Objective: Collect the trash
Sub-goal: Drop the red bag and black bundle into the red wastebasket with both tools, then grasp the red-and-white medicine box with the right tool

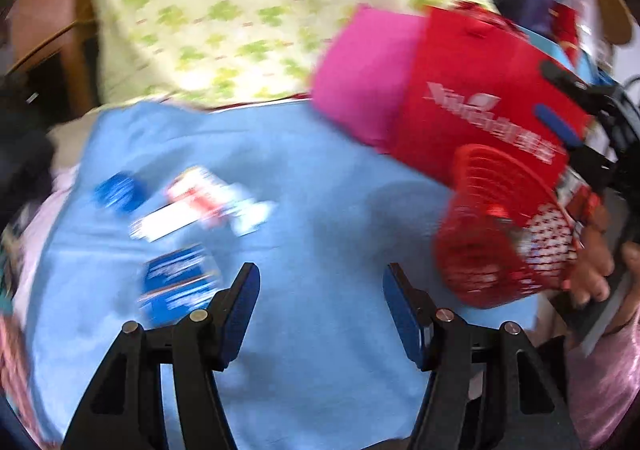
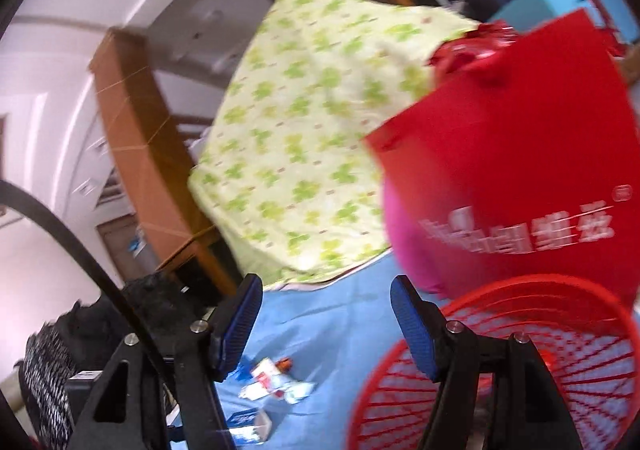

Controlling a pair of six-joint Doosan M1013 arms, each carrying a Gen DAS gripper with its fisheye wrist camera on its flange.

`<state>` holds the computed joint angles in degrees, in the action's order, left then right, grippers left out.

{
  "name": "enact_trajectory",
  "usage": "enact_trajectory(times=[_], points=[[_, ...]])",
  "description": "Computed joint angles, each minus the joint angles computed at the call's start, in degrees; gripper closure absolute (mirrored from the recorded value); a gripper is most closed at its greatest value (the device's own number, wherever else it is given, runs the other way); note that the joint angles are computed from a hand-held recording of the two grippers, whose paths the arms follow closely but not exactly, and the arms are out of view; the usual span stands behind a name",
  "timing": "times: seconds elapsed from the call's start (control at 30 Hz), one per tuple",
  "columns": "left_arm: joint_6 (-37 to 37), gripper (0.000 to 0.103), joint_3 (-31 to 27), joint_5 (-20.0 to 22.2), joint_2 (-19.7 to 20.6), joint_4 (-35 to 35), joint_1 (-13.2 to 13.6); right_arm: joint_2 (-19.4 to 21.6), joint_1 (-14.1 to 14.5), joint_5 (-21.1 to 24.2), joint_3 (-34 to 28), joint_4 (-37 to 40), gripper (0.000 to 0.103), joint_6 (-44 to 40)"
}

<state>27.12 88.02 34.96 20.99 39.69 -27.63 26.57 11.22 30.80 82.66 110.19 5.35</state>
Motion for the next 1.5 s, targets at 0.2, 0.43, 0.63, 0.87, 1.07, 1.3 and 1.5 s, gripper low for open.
enact_trajectory(times=[0.2,0.43,0.63,0.87,1.07,1.3,1.5], points=[[-11.0,0.038,6.4,3.7,-3.6,4.7,2.6,1.9,3.0,2.3,-2.9,-9.1,0.033,5.4],[-13.7,0.037,9.6,1.8,-4.4,2.7,5.0,6.4,7.0,1.8,-9.8,-34.3,0.033,26.3],[-12.8,0.037,10.8,-0.7,-3.9,0.8,6.4,12.1,8.7,7.8,-18.0,-53.8,0.033,48.8],[-12.4,0.037,11.9,-3.2,-3.0,-1.3,8.4,17.0,10.6,11.3,-25.7,-62.2,0.033,55.0],[-11.3,0.037,12.7,-6.7,-2.6,1.7,10.0,21.0,12.7,12.5,-33.1,-67.0,0.033,51.5],[-3.8,0.037,12.5,-13.2,-1.8,-3.6,12.7,29.6,15.1,20.7,-48.4,-75.3,0.033,56.5],[11.6,0.037,10.8,-16.4,-0.5,-15.0,14.1,35.2,17.1,26.7,-58.1,-85.2,0.033,62.4]])
